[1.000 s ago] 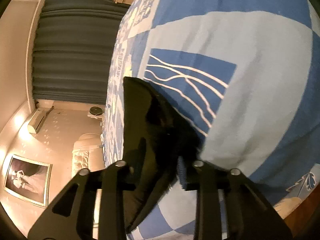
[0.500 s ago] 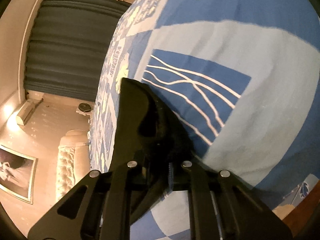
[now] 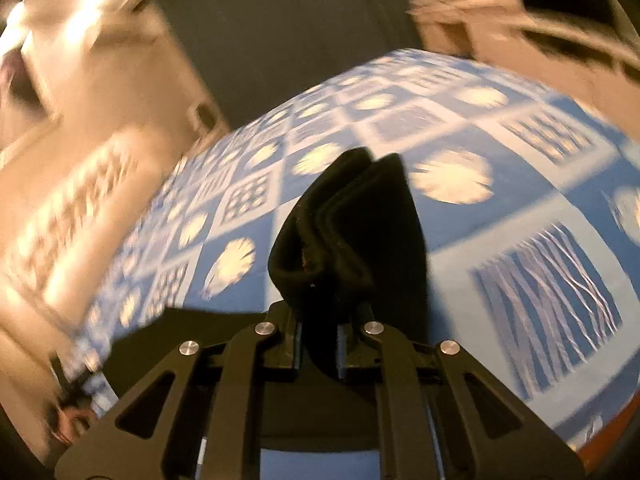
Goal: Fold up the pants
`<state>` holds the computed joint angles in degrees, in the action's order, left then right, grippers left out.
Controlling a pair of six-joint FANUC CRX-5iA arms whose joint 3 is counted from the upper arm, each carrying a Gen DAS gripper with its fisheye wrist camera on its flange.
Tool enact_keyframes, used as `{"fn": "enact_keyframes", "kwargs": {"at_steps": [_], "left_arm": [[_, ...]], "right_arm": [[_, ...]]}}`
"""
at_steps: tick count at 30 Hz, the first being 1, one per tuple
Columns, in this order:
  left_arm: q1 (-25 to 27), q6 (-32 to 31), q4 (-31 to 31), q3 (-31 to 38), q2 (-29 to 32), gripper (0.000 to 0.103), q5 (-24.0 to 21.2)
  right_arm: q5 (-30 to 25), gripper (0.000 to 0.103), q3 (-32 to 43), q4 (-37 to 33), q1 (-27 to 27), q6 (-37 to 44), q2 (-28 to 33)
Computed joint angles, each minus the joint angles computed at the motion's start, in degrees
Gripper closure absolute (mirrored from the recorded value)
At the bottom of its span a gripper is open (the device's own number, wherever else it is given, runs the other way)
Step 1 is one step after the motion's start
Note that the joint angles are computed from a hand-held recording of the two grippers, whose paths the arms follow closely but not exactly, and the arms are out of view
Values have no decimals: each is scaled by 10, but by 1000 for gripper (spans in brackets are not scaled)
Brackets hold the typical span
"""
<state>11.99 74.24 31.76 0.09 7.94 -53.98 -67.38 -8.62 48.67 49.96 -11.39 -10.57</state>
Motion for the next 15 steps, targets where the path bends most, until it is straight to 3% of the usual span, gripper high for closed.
{"fn": "enact_keyframes", "kwargs": {"at_steps": [4, 8, 15], "left_arm": [[-8, -21, 28, -10, -1, 19, -4], [-6, -32, 41, -18, -1, 19, -4], [8, -15, 58, -24, 9, 19, -13]], "right_arm": [[28, 92, 124, -59, -10, 99, 123], [16, 92, 233, -104, -7, 167, 225], [-14, 92, 352, -148, 8, 234, 334]]}}
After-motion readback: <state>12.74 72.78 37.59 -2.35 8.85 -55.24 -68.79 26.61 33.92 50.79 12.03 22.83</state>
